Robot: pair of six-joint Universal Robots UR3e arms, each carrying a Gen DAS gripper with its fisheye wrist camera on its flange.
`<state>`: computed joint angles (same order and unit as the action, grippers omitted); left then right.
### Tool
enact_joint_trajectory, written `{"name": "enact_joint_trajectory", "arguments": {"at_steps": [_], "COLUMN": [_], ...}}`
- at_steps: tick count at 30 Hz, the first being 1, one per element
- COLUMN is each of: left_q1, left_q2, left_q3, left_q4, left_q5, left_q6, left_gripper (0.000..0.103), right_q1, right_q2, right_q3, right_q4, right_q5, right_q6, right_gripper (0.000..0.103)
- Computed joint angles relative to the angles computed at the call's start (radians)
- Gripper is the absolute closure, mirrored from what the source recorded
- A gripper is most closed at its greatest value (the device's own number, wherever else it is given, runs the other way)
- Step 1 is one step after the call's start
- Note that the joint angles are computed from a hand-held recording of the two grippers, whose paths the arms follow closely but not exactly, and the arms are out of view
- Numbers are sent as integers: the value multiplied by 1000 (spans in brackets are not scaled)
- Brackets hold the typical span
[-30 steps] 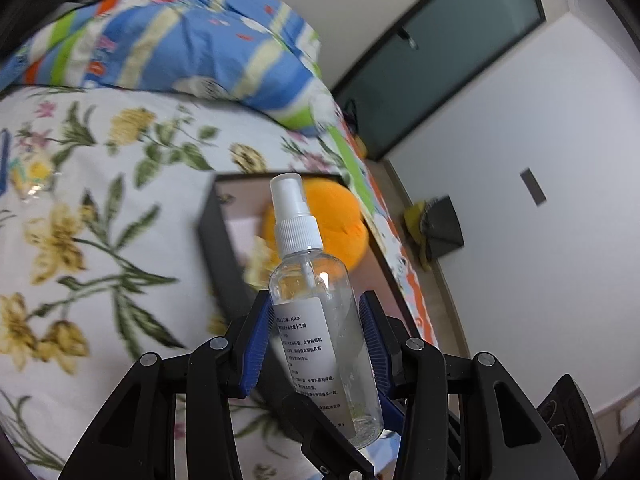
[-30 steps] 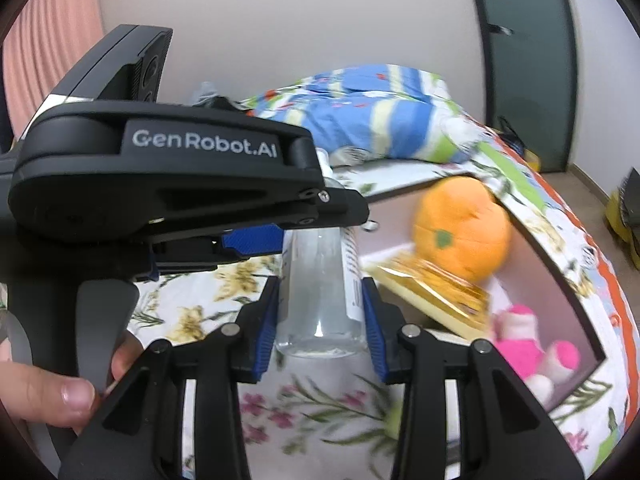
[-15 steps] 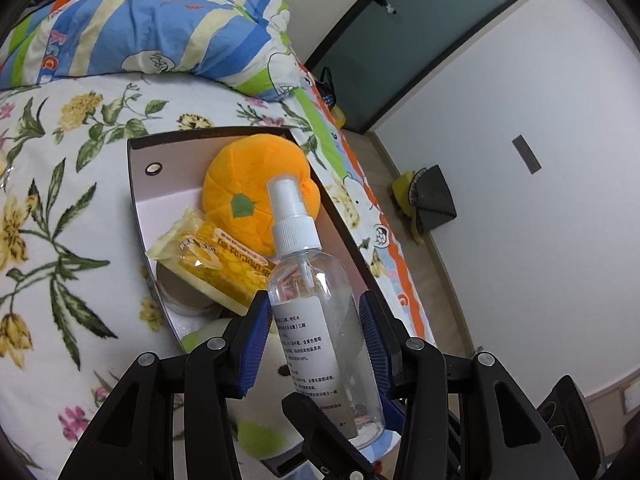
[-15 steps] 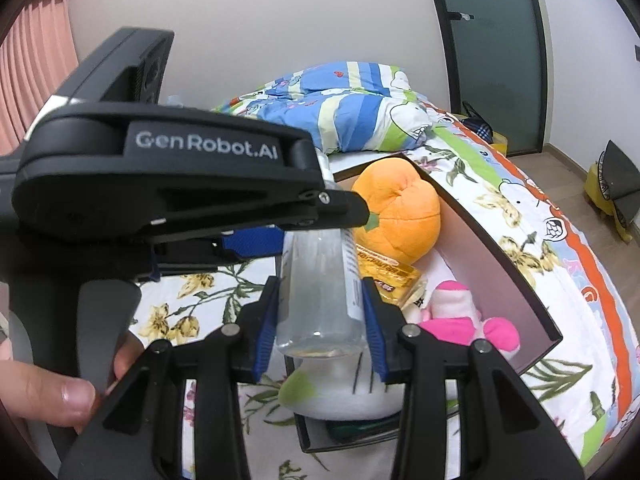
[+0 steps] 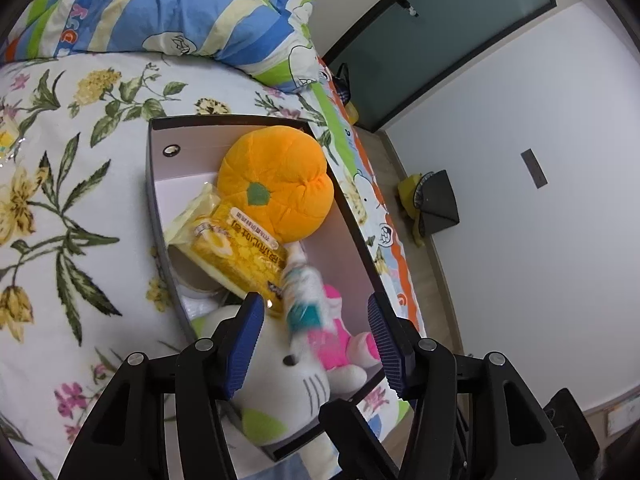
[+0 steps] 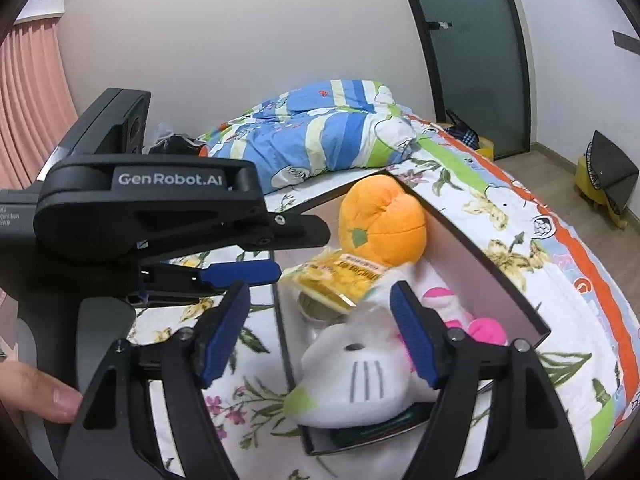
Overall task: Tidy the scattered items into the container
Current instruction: 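Open the right tool to drop the spray bottle into the box, then withdraw the right tool from the box toward the blue medicine box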
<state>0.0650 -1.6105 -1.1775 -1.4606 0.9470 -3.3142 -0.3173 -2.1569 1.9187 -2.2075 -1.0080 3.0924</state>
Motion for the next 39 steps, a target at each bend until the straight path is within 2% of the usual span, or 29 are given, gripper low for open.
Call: {"name": "enact_joint_trajectory", "arguments": {"at_steps": [1, 2, 4, 7, 8, 10, 11, 14, 18, 20, 21, 23, 27, 30, 35, 39], "left_q1": [14, 28, 56, 62, 68, 105, 135, 269, 515, 655, 728, 881, 1116, 1242, 1365, 1399], "left_q2": [10, 22, 56, 120, 149, 204, 234, 319, 376, 387, 379, 358, 255, 140, -4, -57], "left_q3": [3, 3, 5, 11, 6, -3, -9, -3, 89, 166, 220, 334, 599, 823, 1024, 1006], "left_q4": [-28, -48, -79, -62, -51, -57, -65, -128, -346, -507, -611, -833, -1207, -1437, -1540, -1446], "left_q5": [-5, -12, -6, 101, 138, 163, 161, 112, -24, -87, -122, -184, -239, -239, -228, -219], "left_q6": [10, 19, 52, 92, 104, 142, 165, 253, 448, 579, 659, 833, 1113, 1262, 1321, 1293], "left_gripper": [49, 49, 49, 49, 49, 39, 28, 25, 24, 23, 16, 8, 5, 4, 1, 1], "right_q1": [-8, -6, 30, 128, 160, 234, 265, 401, 557, 644, 690, 768, 881, 954, 1032, 1063], "right_q2": [9, 9, 13, 49, 59, 86, 95, 157, 258, 326, 366, 437, 584, 699, 882, 1029], "right_q3": [-14, -18, -30, -69, -78, -113, -128, -206, -322, -399, -443, -523, -695, -841, -1089, -1291], "right_q4": [25, 38, 43, 21, 5, -12, -14, -22, -23, -22, -22, -18, 5, 44, 119, 182], "right_q5": [17, 25, 0, -90, -118, -166, -186, -285, -378, -436, -470, -528, -587, -630, -662, -649], "right_q6": [5, 20, 58, 114, 134, 171, 186, 255, 336, 378, 394, 416, 442, 460, 489, 514], "right_gripper": [15, 11, 10, 0, 0, 0, 0, 0, 0, 0, 0, 0, 0, 0, 0, 0]}}
